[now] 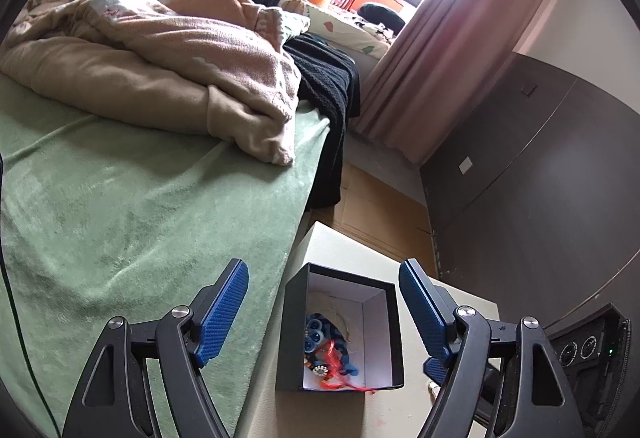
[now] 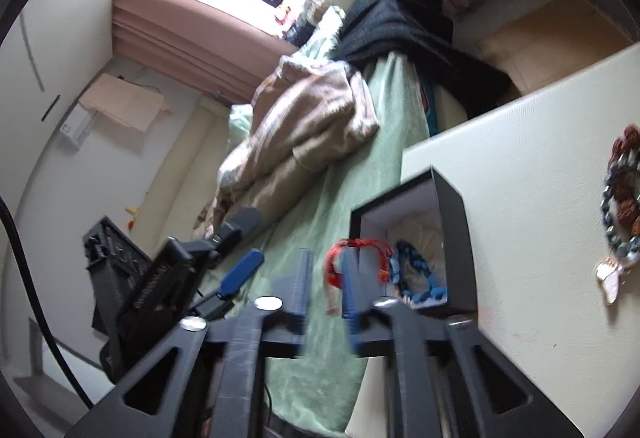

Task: Organize jewelry
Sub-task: 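Drop the blue bracelet in the box with left tool while right drops red string, then move both tools back over the remaining bead bracelets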

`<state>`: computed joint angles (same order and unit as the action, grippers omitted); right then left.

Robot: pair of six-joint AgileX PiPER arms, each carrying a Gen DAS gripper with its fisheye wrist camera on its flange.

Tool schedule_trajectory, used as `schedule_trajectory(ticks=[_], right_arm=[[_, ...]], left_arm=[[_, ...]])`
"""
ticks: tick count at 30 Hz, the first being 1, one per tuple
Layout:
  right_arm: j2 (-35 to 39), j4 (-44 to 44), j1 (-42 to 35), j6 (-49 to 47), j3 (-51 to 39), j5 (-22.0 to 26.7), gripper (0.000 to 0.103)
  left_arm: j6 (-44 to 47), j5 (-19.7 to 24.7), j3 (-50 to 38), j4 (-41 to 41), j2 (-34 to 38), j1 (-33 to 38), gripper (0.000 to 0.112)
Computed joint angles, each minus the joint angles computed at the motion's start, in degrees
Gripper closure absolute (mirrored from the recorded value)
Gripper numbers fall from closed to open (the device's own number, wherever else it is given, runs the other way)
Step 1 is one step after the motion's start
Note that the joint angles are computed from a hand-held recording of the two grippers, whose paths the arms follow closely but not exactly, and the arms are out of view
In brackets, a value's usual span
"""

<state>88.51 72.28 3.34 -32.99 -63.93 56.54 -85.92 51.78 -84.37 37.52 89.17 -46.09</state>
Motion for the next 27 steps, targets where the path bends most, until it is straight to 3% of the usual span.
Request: schedule_trajectory(ticks=[3,12,16,20,27], right_arm=[[-1.2,-0.29,-1.06,-0.38,1.14,-0.58,0.041],[-5.67,-8.81,-8.1,5.23,1.06,1.47,0.041],[-7.72,-13.29,-12.04,7.52,0.54,3.23,0.041],[-9.29,-16.56,-16.74,8.69,0.23,4.91,0.024],[-9.78,-21.01,-24.06,9.98,-1.66,8.85,0.024]], left_arm=[[0.67,0.02,-0.33,-0.33,0.28,-0.1,0.034],[4.8,-1.36,-3.8,-2.33,3.48,-1.54,0.034],[8.08,0.18,-7.55,-2.56,6.49,-3.42,0.034],[11.48,0.42,-11.13,-3.98,9.69,-4.95,0.034],[17.04,2.82,-17.86,-5.78,15.38,-7.27,0.034]])
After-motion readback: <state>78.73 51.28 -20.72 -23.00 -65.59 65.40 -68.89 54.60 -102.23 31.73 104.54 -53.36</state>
